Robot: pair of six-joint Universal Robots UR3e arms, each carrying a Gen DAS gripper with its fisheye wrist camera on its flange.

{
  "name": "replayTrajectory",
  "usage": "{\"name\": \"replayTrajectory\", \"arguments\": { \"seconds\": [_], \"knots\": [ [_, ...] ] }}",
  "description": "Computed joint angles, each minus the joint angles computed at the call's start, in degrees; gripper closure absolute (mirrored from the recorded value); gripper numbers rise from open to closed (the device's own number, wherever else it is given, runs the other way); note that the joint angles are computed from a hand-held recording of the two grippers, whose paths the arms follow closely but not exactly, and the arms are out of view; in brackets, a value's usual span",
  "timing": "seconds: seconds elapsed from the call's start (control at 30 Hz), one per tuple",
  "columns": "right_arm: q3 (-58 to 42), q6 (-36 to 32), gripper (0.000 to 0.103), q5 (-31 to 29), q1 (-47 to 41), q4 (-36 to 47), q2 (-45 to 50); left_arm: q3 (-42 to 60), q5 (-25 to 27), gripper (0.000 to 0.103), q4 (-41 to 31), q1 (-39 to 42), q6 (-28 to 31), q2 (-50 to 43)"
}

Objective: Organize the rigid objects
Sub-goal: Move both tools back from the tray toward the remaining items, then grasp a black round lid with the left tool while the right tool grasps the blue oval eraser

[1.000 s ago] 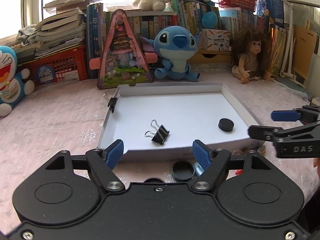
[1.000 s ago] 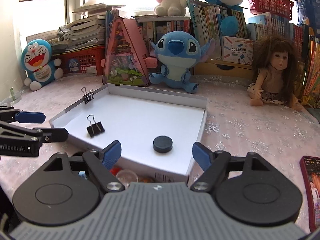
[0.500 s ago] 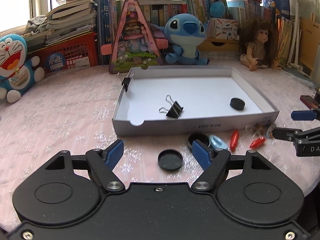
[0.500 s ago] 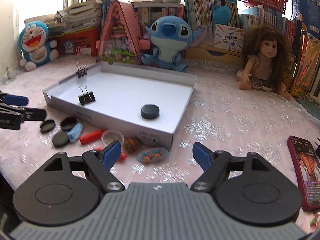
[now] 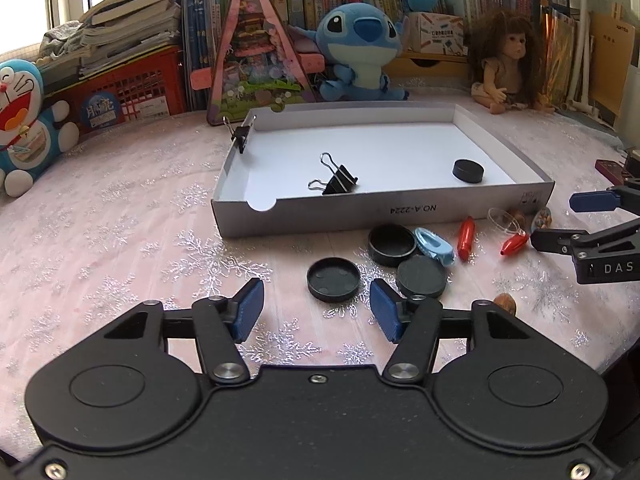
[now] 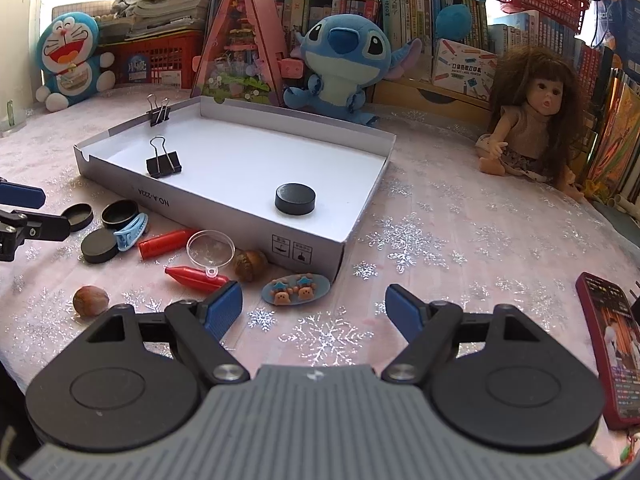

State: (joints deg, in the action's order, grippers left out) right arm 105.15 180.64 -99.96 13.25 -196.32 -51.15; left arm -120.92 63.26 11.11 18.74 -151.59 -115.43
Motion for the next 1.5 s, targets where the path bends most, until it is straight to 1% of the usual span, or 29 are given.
{"name": "replayTrajectory", "arguments": {
  "seconds": [0.27, 0.37, 0.43, 0.63, 0.67, 0.7, 0.77, 0.8, 0.83, 1.03, 1.23, 1.5],
  "knots": [
    [-1.1, 0.0, 0.016, 0.1, 0.0, 0.0, 1.0, 1.9, 0.8, 0.049, 0.6, -1.2, -1.5, -2.5],
    [-1.4, -0.2, 0.019, 0.6, -0.2, 0.1, 1.2, 2.7, 0.8, 0.051, 0.8, -1.5, -2.1, -3.2],
    [-1.6, -0.3, 0.022, 1.0, -0.2, 0.4, 1.3, 3.1, 0.7, 0.052, 0.8, -1.6, -2.5, -3.6],
    [-1.5, -0.7, 0.029, 2.1, -0.3, 0.3, 1.2, 3.8, 0.2, 0.062, 0.9, -1.9, -2.7, -4.2],
    [-1.5, -0.8, 0.030, 2.3, -0.3, 0.3, 1.2, 3.9, 0.2, 0.065, 1.0, -2.0, -2.7, -4.3],
    [-1.5, -0.8, 0.032, 2.5, -0.3, 0.4, 1.1, 3.9, 0.1, 0.069, 1.0, -2.0, -2.8, -4.3],
    [-1.5, -0.7, 0.043, 3.0, -0.4, 0.6, 1.0, 4.1, 0.3, 0.073, 1.0, -2.2, -2.9, -4.4],
    [-1.6, -0.6, 0.053, 2.9, -0.3, 0.7, 0.9, 4.1, 0.5, 0.073, 1.0, -2.3, -2.8, -4.4],
    [-1.7, -0.4, 0.059, 2.8, -0.3, 1.0, 0.8, 4.0, 0.6, 0.074, 1.1, -2.4, -2.7, -4.3],
    [-1.1, 0.1, 0.059, 2.9, -0.3, 0.7, 0.2, 3.4, 0.7, 0.074, 2.0, -2.4, -3.4, -3.7],
    [0.7, 0.7, 0.059, 2.9, -0.4, -0.1, -1.6, 1.8, -0.6, 0.074, 2.9, -1.6, -3.9, -1.4],
    [1.2, 1.4, 0.059, 2.7, -0.5, 0.8, -4.0, 2.5, -2.0, 0.074, 2.0, -1.2, -5.3, 1.0]
  ]
}}
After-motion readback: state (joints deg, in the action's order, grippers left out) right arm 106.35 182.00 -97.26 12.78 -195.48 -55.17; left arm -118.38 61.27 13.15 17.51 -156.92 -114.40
